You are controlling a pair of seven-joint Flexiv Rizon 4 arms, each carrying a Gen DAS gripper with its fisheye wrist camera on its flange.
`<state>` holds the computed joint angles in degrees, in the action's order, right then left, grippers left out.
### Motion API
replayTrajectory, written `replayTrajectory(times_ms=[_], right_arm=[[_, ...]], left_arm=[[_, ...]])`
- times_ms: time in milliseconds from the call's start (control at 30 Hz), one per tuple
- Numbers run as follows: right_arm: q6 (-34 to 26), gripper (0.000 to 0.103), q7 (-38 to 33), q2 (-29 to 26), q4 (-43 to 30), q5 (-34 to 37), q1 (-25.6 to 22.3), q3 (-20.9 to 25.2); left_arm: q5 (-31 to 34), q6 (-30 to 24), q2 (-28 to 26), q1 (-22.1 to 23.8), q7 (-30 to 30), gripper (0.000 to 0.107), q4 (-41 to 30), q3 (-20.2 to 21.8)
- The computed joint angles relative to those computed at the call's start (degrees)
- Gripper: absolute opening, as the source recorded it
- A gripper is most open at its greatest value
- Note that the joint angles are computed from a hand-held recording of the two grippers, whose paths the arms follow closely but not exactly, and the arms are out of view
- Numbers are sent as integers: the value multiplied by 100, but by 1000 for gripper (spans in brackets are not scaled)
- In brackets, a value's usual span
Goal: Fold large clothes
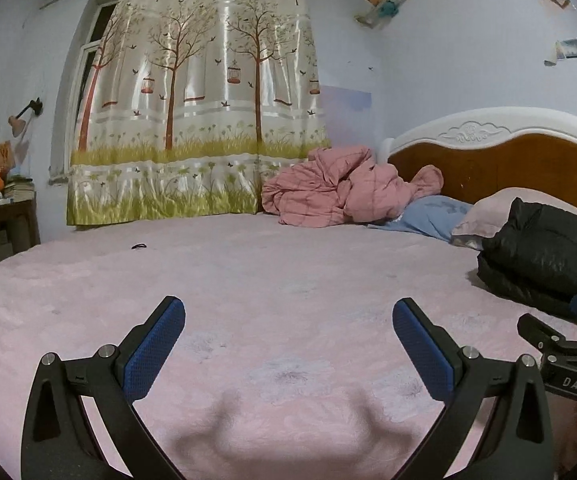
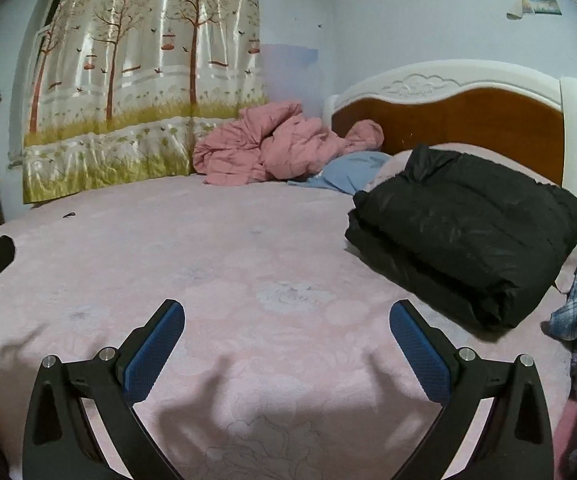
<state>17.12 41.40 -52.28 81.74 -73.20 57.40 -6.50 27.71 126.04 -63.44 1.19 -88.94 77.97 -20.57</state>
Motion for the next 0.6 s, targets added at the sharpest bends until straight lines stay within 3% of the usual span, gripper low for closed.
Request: replayTrajectory(times_ms=[600], right_arm=[[-123, 103, -41, -64, -152, 60, 60, -25]], left_arm=[[209, 23, 98, 63, 7, 103, 75, 12]])
